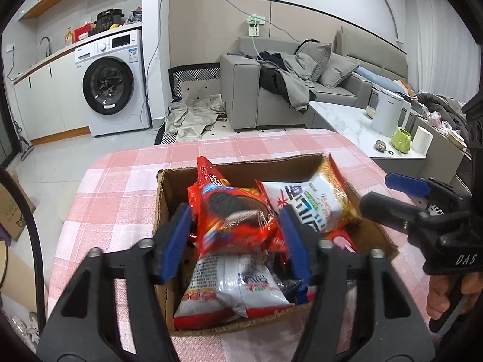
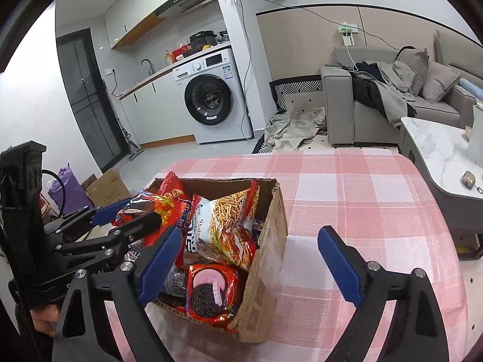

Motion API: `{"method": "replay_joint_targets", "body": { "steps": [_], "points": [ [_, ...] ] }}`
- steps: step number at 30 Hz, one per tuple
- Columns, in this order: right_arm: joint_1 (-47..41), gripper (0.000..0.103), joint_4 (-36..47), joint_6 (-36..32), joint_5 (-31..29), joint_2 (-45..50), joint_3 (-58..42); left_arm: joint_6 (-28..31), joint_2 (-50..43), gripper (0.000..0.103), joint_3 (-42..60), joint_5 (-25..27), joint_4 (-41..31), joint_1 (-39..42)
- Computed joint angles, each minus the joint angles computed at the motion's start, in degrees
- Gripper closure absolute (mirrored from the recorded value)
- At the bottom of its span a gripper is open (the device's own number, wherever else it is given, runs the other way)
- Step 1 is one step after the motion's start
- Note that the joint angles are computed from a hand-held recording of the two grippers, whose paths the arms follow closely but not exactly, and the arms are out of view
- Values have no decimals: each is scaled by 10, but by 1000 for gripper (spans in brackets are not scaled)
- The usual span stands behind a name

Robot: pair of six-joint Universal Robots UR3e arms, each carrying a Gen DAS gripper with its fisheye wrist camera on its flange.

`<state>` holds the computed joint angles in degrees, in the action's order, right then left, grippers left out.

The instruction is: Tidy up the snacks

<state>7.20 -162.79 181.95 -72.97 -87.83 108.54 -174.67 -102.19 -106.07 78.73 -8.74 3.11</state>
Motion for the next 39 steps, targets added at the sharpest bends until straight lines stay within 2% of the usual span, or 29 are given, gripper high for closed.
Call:
{"method": "replay_joint_targets", "body": {
  "steps": [2,8,10,11,13,22,29,36,39],
  "points": [
    [-5,4,1,-4,4,-12,12,-3,8,17,-15,4,16,-1],
    [1,1,-19,-14,3,-40,49,-3,49,16,-64,-26,29,18],
    [5,1,-30,-15,5,-47,61,-3,64,9,-88,-32,41,26],
    [8,1,-37,-15,4,-50,67,-4,72,0,-99,-35,47,30],
    [13,1,-45,-17,3,-54,75,-4,91,1,-135,-49,77,43],
    [24,0,-105,-19,9,-82,135,4,166,1,-222,-66,100,68],
    [13,0,-167,-20,35,-108,199,18,234,1,-310,-98,130,103],
    [4,0,-241,-28,48,-120,265,32,266,1,-370,-112,143,127],
    [6,0,-262,-27,44,-121,281,40,265,1,-395,-98,184,122]
  ]
}}
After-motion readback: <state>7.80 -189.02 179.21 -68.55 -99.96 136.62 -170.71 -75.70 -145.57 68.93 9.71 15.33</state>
